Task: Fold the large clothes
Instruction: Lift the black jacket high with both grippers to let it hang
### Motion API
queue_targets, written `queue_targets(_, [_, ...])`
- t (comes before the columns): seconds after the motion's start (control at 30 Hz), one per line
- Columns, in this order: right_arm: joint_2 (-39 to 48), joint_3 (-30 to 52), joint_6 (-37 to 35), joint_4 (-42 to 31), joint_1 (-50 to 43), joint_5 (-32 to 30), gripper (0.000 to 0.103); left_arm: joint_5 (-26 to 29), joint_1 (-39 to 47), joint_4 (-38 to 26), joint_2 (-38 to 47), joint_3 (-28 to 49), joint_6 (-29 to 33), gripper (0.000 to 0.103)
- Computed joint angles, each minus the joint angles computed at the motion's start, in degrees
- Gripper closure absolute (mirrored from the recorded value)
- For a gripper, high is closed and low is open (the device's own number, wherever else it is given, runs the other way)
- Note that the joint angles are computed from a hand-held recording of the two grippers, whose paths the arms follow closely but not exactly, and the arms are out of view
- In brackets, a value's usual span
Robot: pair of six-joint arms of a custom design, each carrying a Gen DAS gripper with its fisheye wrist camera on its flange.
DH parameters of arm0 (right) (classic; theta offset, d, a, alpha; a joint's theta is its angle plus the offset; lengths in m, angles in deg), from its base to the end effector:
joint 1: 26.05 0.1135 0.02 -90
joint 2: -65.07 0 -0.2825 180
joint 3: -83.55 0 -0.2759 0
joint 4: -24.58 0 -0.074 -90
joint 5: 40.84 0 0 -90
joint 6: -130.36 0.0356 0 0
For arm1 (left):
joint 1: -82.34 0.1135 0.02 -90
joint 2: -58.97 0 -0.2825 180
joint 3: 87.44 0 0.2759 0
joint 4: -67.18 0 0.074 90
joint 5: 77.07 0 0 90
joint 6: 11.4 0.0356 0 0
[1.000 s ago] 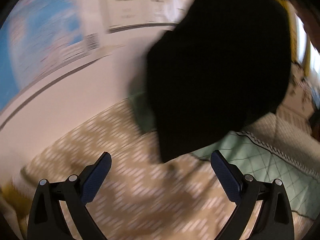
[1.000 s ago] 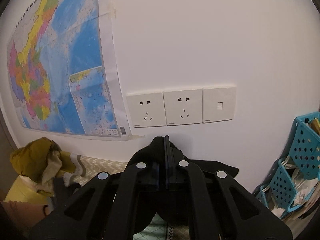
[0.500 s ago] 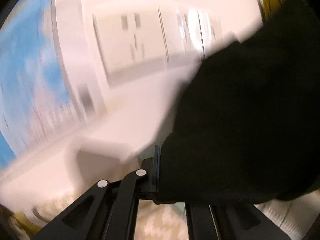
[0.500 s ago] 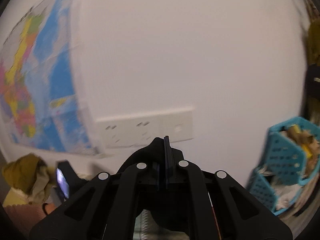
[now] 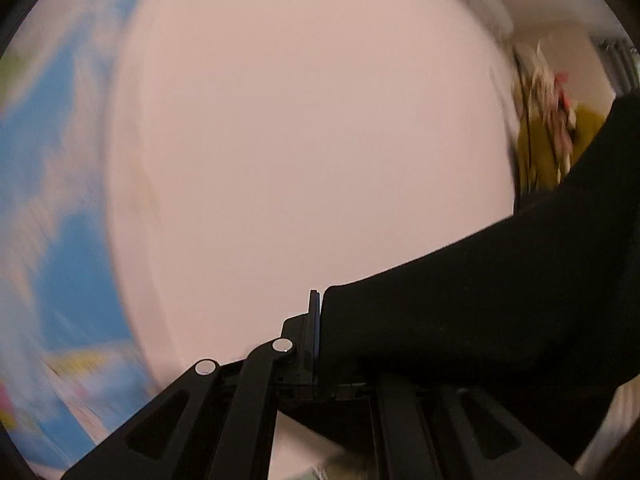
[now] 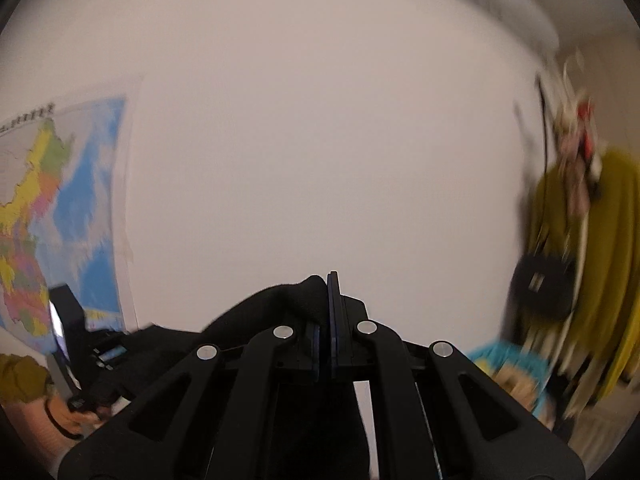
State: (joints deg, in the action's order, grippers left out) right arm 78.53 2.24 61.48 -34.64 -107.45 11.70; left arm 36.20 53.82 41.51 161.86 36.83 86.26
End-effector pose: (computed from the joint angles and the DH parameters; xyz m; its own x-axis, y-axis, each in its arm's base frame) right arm 0.0005 0.1416 0.4990 0.3145 -0.1670 -0.9345 0.6323 0.7711 0.0750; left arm 0.3855 -0.2255 0.4815 0.0395 0.1179 -0.9922 0.7865 0.6088 0.1036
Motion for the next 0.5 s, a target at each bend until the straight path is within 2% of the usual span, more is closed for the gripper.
queue_targets(0.03, [0.4, 3.2, -1.2, -1.5, 3.4, 3.7, 0.099, 1.2, 1.1, 0.8, -4.8, -4.5, -1.2, 0.101])
queue_targets(0.07, [0.7, 6.4, -2.1, -2.8, 6.3, 6.2, 0.099, 3.1, 3.1, 4.8, -8.5, -8.2, -4.1, 0.101])
queue_targets(0.1, [1.1, 9.7, -2.5, -4.3, 8.3, 7.8, 0.099, 4.7, 5.0, 5.9, -11.0, -9.1, -5.6, 0.100])
queue_targets(0.2, [1.7, 18.0, -4.1, -9.1, 12.4, 10.3, 0.099, 7.8, 10.8, 9.7, -19.6, -14.7, -8.7, 0.099])
queue_targets(0.23, [1.8, 21.4, -4.3, -11.2, 13.5, 10.3, 0.099, 11.0, 15.2, 11.0, -22.8, -16.9, -10.2, 0.098])
queue_targets(0.27, [2.1, 24.2, -4.0, -12.7, 14.2, 9.7, 0.099, 9.8, 17.0, 13.5, -26.6, -21.0, -11.8, 0.098])
queue_targets(0.33, [2.5, 29.9, -3.6, -16.1, 14.5, 7.6, 0.099, 10.9, 17.7, 12.8, -30.7, -23.1, -10.6, 0.097])
queue_targets(0.5, [4.0, 42.1, -0.8, -23.1, 16.0, 0.2, 0.099, 24.6, 38.3, 13.7, -40.3, -26.6, -14.8, 0.097])
